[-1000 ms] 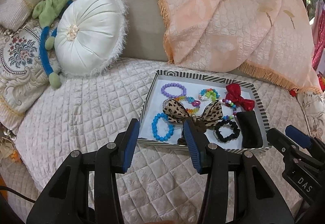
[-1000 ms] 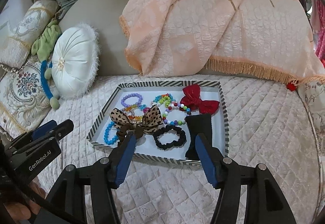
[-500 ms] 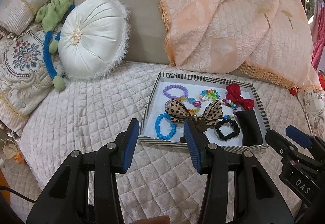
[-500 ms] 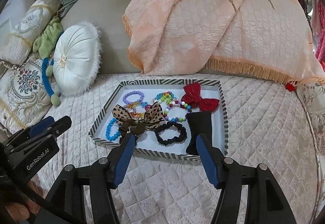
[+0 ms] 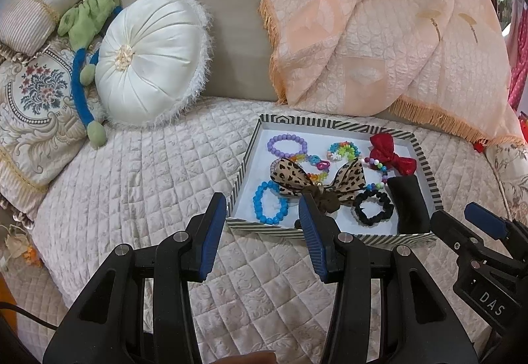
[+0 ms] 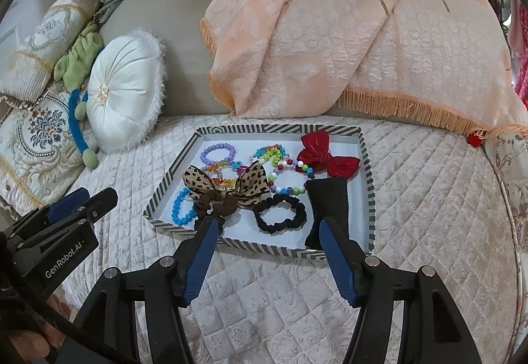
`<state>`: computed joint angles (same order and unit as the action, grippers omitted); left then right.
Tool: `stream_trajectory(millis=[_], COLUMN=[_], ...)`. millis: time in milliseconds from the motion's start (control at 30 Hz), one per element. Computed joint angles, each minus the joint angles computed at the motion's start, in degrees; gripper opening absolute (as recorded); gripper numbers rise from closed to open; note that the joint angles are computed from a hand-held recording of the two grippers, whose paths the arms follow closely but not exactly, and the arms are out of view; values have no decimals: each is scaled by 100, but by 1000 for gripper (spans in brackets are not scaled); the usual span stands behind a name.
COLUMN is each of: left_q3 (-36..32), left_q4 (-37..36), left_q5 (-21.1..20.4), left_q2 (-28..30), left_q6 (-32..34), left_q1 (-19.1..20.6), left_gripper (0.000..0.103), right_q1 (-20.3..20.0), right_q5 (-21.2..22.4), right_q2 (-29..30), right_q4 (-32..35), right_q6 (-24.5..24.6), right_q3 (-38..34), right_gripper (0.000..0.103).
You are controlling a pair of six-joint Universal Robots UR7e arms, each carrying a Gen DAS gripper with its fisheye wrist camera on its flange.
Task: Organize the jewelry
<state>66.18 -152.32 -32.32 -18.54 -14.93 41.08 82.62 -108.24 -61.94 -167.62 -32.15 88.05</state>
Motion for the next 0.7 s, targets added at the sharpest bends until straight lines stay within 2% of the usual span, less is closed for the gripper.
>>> stream_trajectory(millis=[700], left_q3=[-60], left_q4=[-20], left_q5=[41], left_q2=[65], left_q6=[46], left_q1=[57], left_gripper=[45], right_q1=[-37], right_q5=[-11], right_q2=[103], right_q4=[166], right_q6=[-29], right_q3=[-98], right_gripper=[62])
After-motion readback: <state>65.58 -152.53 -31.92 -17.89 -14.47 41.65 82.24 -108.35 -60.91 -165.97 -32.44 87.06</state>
